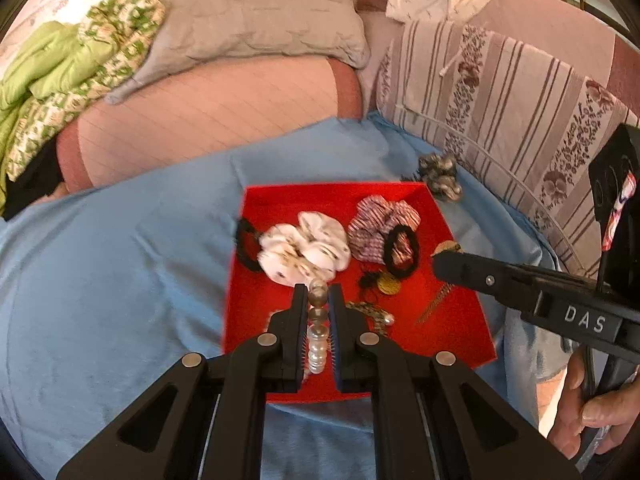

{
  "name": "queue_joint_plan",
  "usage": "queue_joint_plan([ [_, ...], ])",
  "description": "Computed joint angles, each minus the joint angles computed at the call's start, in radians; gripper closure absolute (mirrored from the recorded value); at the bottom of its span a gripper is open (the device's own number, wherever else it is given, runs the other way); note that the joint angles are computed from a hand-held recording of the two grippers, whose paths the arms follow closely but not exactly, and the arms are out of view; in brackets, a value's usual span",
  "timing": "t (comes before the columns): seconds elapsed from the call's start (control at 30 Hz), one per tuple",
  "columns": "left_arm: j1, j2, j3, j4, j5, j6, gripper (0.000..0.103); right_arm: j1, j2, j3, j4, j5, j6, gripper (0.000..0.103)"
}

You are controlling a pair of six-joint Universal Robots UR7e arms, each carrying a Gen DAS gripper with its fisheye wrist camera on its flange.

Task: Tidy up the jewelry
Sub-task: 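Carry the pearl bracelet and gold earring over the red tray, then lower both tools into the tray and open them to release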

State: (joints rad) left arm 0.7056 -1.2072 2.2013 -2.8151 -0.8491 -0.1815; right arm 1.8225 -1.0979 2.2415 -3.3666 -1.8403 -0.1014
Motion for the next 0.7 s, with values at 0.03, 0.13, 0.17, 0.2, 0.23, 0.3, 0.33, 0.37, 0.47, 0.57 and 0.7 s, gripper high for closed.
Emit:
queue_joint_plan([
  [0.03, 0.002, 0.011, 0.000, -0.001, -0.012, -0.005, 0.094, -0.005, -0.004, 0.002, 0.006, -0.006, 0.003, 0.092],
  [0.13, 0.005, 0.032, 0.004, -0.005, -0.026, -0.011, 0.094, -0.023, -0.016, 0.007, 0.027, -0.021, 0.006, 0.092],
  [0.17, 0.005, 0.042, 0.005, -0.008, -0.033, -0.012, 0.094, -0.028, -0.018, 0.007, 0.034, -0.029, 0.010, 0.092],
  [0.2, 0.003, 0.048, 0.008, -0.011, -0.034, -0.015, 0.094, -0.034, -0.021, 0.009, 0.044, -0.031, 0.012, 0.092],
  [0.23, 0.003, 0.054, 0.008, -0.012, -0.038, -0.018, 0.094, -0.039, -0.023, 0.009, 0.052, -0.033, 0.012, 0.092],
  [0.3, 0.003, 0.062, 0.007, -0.014, -0.046, -0.021, 0.094, -0.044, -0.024, 0.011, 0.059, -0.044, 0.016, 0.092],
  [0.33, 0.000, 0.068, 0.008, -0.017, -0.049, -0.021, 0.094, -0.047, -0.025, 0.010, 0.069, -0.046, 0.016, 0.092],
  [0.37, -0.004, 0.073, 0.009, -0.018, -0.052, -0.021, 0.094, -0.048, -0.025, 0.010, 0.073, -0.050, 0.017, 0.092],
  [0.47, -0.012, 0.087, 0.010, -0.021, -0.065, -0.021, 0.094, -0.048, -0.018, 0.006, 0.082, -0.081, 0.020, 0.092],
  [0.57, -0.019, 0.107, 0.009, -0.020, -0.077, -0.022, 0.094, -0.059, -0.014, 0.004, 0.087, -0.097, 0.028, 0.092],
  [0.7, -0.025, 0.133, 0.008, -0.022, -0.089, -0.024, 0.094, -0.067, -0.013, 0.001, 0.085, -0.104, 0.035, 0.092],
])
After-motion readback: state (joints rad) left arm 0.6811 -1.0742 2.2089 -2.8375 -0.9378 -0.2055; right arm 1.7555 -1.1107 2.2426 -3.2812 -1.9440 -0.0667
